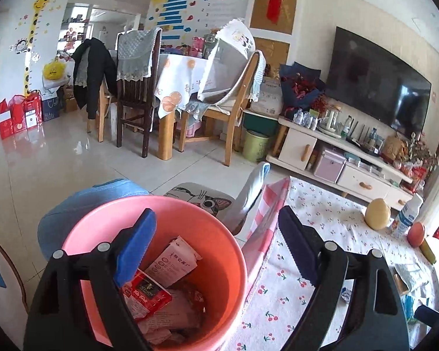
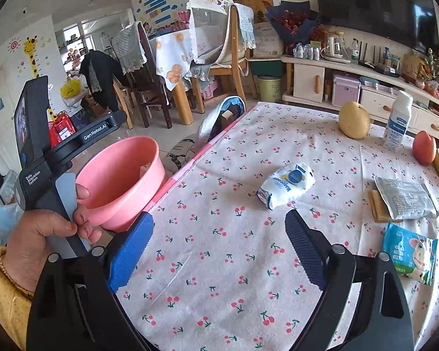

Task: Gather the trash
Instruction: 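Move both tools back over the table toward the remaining trash, then grasp the white MAGICDAY yogurt pouch with the left tool while the right tool approaches the cow-print wrapper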

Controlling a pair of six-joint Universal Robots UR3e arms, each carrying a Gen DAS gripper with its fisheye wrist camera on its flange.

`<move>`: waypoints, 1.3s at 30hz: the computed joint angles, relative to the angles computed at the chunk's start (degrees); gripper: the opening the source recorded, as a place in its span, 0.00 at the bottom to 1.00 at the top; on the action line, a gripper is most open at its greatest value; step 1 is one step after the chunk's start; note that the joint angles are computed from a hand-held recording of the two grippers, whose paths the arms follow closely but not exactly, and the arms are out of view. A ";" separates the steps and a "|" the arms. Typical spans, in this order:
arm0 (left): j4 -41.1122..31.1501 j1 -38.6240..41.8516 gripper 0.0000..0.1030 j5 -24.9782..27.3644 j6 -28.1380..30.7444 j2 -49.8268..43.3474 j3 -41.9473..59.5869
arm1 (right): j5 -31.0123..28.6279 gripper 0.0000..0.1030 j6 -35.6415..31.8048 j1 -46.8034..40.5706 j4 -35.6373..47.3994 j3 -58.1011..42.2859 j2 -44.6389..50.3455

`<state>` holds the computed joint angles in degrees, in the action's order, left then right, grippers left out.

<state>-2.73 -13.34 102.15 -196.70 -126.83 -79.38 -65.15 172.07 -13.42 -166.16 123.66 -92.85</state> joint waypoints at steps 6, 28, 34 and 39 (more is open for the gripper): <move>-7.36 -3.23 0.87 -0.51 2.34 0.56 2.02 | 3.21 0.91 -3.29 -6.23 0.80 6.65 -6.85; -12.78 -15.51 0.88 1.59 7.08 -4.68 12.21 | 22.74 0.93 -22.06 -41.46 28.71 12.20 -27.20; -15.50 -17.91 0.88 0.31 9.32 -8.59 18.38 | 26.18 0.93 -26.89 -50.49 36.94 8.90 -24.76; -19.98 -18.62 0.88 -2.88 11.82 -13.52 26.67 | 25.91 0.93 -26.48 -54.48 37.38 4.54 -16.20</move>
<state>-22.71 -31.96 99.27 -184.88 -140.35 -52.72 -39.25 145.59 -67.90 -128.78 128.19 -109.04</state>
